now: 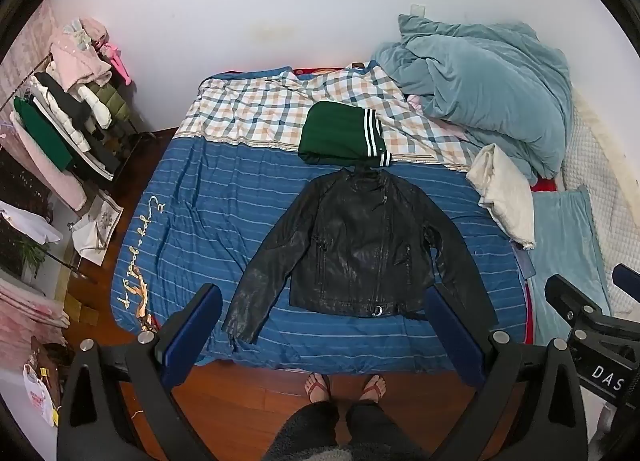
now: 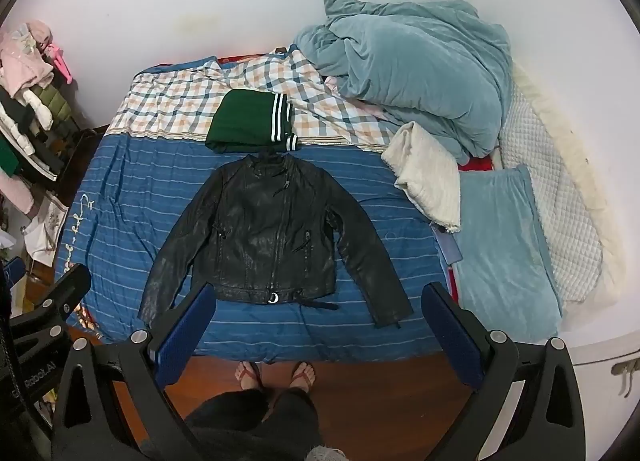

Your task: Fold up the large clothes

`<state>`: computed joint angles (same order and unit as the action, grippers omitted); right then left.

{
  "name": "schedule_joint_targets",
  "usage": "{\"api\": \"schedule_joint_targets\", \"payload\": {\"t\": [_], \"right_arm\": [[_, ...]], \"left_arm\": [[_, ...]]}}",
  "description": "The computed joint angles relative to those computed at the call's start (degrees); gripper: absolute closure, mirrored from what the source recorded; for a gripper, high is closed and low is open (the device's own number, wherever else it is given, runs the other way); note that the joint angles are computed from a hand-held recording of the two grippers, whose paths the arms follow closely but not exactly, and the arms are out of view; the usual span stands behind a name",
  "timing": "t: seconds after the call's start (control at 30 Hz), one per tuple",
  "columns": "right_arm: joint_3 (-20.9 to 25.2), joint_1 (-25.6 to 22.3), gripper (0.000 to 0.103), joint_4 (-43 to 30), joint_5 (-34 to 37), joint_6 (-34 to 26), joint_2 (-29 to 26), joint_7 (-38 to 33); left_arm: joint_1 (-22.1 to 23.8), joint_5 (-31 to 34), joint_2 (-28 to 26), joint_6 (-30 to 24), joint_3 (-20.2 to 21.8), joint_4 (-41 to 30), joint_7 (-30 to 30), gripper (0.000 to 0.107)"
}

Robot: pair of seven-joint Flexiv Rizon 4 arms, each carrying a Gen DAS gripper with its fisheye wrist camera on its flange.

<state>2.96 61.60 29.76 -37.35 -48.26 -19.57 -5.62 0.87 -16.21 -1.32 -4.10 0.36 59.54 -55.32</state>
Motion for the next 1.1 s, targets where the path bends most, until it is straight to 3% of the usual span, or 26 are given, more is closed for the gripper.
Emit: {"api": "schedule_joint_targets", "payload": {"t": [1.1], "right_arm": [[-0.48,0.97,0.0,-0.95,-1.15,-0.81,0.25,-0.96]], "left_arm": [[-0.58,0.76,-0.92,0.01,-0.51,-2.28,-0.89,0.004]]}}
